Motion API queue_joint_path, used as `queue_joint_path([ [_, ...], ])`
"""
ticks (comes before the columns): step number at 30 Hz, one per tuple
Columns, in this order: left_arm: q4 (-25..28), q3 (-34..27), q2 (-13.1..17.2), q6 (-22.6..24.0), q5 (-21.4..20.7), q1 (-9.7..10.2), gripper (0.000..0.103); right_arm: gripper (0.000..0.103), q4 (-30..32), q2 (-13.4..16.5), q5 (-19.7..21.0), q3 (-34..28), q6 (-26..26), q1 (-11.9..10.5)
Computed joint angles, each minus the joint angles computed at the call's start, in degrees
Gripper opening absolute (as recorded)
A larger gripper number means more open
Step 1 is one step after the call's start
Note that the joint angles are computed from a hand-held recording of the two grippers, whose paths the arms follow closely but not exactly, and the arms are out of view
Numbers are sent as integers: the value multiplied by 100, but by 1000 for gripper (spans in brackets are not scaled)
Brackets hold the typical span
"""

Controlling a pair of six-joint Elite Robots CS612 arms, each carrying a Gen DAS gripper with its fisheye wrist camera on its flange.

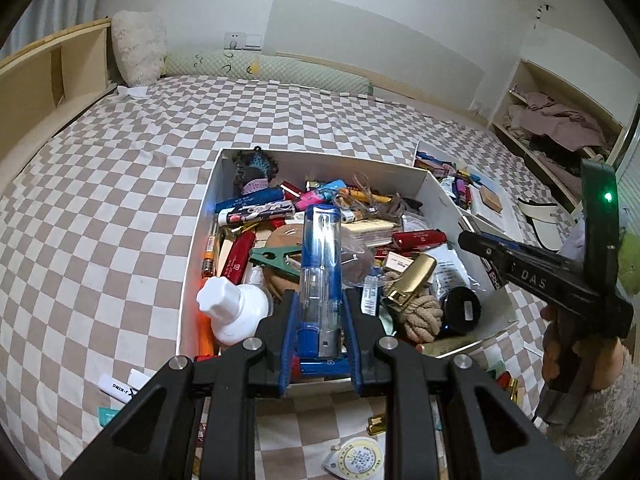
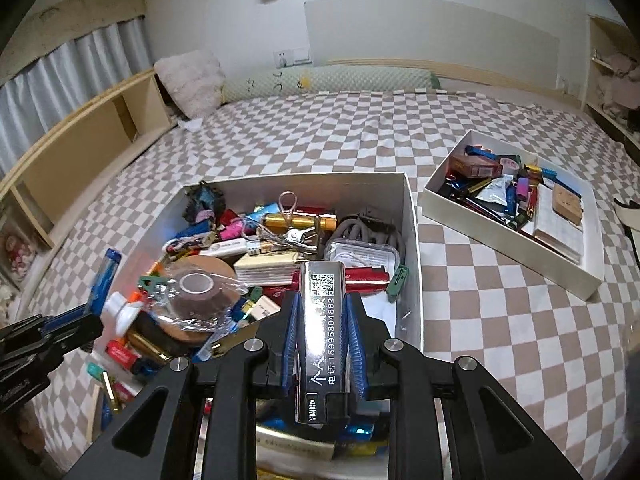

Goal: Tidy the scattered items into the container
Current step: 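Lift the blue lighter and silver harmonica and carry both over the SHOES box, then open both grippers to drop the lighter and harmonica into the box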

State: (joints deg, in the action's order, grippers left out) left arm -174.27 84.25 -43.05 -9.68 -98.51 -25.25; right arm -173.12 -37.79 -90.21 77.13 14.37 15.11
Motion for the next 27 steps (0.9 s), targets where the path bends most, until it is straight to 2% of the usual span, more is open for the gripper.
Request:
queue_joint_path([
  [3,38,-28,27,-67,36,25,22,25,84,58,135,-111,-19,-16],
  [7,77,-51,48,-137,10,53,22,26,302,93,36,-214,-10,13],
  [8,81,-49,49,-143,6,55,22,34,291,88,46,-203,-17,19],
  [9,90,-49,50,-144,4,56,22,55,266,78,59,-181,-22,24],
  [11,95,-42,50,-150,-9,56,22,77,114,40,71,-88,-35,42],
  [14,129,-53,57,-187,-32,53,22,77,-93,-33,77,56,-31,65],
  [21,199,-163,136,-490,52,64,22,77,-680,-169,415,440,420,35],
  [27,311,-215,183,-603,133,77,22,77,-757,-218,522,575,353,40],
])
